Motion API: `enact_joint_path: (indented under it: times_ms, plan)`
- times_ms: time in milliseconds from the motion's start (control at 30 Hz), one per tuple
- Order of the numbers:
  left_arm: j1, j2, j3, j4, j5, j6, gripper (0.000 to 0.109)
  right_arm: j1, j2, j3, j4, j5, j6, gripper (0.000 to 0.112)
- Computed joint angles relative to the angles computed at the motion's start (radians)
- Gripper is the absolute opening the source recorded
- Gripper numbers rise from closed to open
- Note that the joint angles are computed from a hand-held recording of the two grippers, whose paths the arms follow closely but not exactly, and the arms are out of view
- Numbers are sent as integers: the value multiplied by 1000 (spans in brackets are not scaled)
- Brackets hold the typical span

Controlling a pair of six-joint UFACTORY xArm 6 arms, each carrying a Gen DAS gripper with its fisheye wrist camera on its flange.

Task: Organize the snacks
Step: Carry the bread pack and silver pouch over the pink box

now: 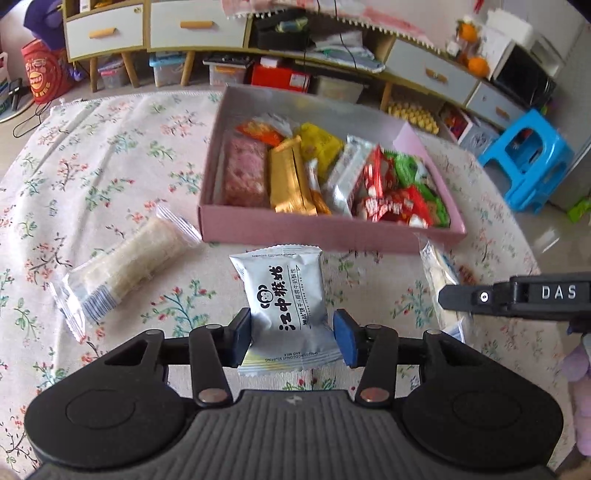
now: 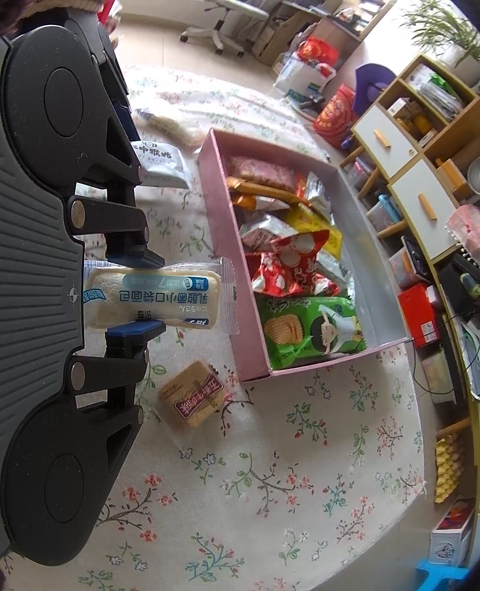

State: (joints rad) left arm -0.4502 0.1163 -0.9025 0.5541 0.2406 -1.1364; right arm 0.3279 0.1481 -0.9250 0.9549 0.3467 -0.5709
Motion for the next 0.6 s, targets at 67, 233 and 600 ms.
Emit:
enact_joint_path:
  times_ms: [67,233,600]
  plan:
    - [9,-13,10,13,-18,-22,44,-1,-14,1,39,10,-31,28]
    - [35,-34,18,75,-54,-93,44,-14,-44,-4,153,34,-94,28]
    - [119,62,-110,429,-139,-399,44,-40,24,-107,214,10,-56,28]
